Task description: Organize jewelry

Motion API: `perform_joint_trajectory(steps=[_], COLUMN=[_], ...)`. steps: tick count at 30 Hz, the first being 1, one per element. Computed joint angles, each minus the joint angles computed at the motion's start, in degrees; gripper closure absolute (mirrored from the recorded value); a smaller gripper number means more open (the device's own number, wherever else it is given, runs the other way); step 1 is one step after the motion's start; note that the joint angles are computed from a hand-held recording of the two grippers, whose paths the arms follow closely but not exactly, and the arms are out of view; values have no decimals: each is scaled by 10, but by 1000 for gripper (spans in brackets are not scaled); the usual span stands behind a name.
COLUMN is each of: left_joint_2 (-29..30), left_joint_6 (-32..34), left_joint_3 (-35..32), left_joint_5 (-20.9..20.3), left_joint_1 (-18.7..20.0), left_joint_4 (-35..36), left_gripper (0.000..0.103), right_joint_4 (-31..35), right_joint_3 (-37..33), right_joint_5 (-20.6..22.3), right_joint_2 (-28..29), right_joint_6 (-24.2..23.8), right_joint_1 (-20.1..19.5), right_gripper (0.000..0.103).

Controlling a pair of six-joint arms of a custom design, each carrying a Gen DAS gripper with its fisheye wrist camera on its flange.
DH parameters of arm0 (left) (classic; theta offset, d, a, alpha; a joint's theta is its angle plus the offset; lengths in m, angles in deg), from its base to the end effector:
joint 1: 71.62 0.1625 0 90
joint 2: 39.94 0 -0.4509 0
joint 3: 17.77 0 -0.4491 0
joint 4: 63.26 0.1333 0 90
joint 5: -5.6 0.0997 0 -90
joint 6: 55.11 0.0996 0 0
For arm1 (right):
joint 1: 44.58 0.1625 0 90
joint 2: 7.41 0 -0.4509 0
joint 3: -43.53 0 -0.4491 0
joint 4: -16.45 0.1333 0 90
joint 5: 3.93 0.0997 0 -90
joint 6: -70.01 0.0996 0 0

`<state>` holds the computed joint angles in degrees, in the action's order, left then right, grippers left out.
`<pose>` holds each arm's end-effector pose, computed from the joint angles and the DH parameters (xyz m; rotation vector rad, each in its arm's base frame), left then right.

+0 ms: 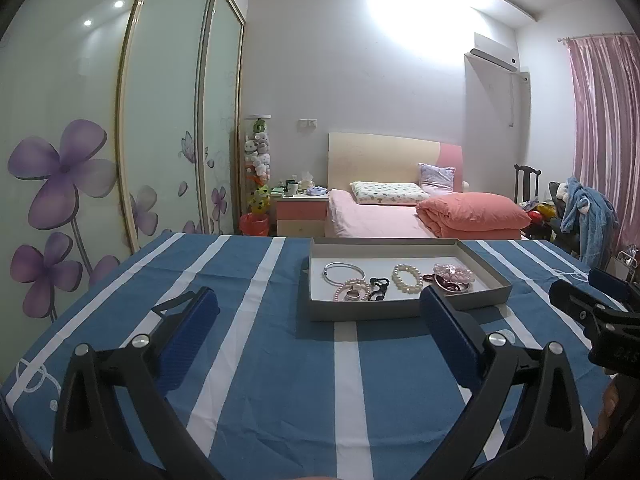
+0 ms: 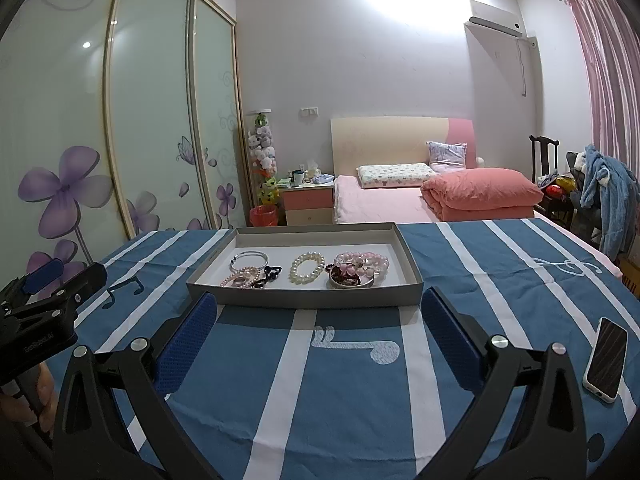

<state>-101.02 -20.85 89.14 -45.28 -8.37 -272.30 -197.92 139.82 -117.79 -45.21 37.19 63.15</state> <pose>-0.1101 -0.6542 0.3082 0.5613 1.9941 -1.4380 0.3063 -0.6526 0.1098 0.6807 -2.1614 1.3798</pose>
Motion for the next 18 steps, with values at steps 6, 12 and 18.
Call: perform_joint_trajectory(steps=[6, 12, 18], left_joint_2=[-2, -2, -3], left_joint_6=[0, 0, -1], left_joint_3=[1, 2, 1], left_joint_5=[0, -1, 1], left_joint_1=[0, 1, 1], left_joint_4=[-2, -1, 0], left_gripper=[4, 4, 4], right_joint_4=[1, 4, 6], right_joint_3=[-1, -3, -6], right_joint_5=[0, -2, -5], right_joint_2=[0, 1, 2], right_joint_6=[0, 1, 3], right_joint_1=[0, 2, 3], right_gripper=[2, 2, 2])
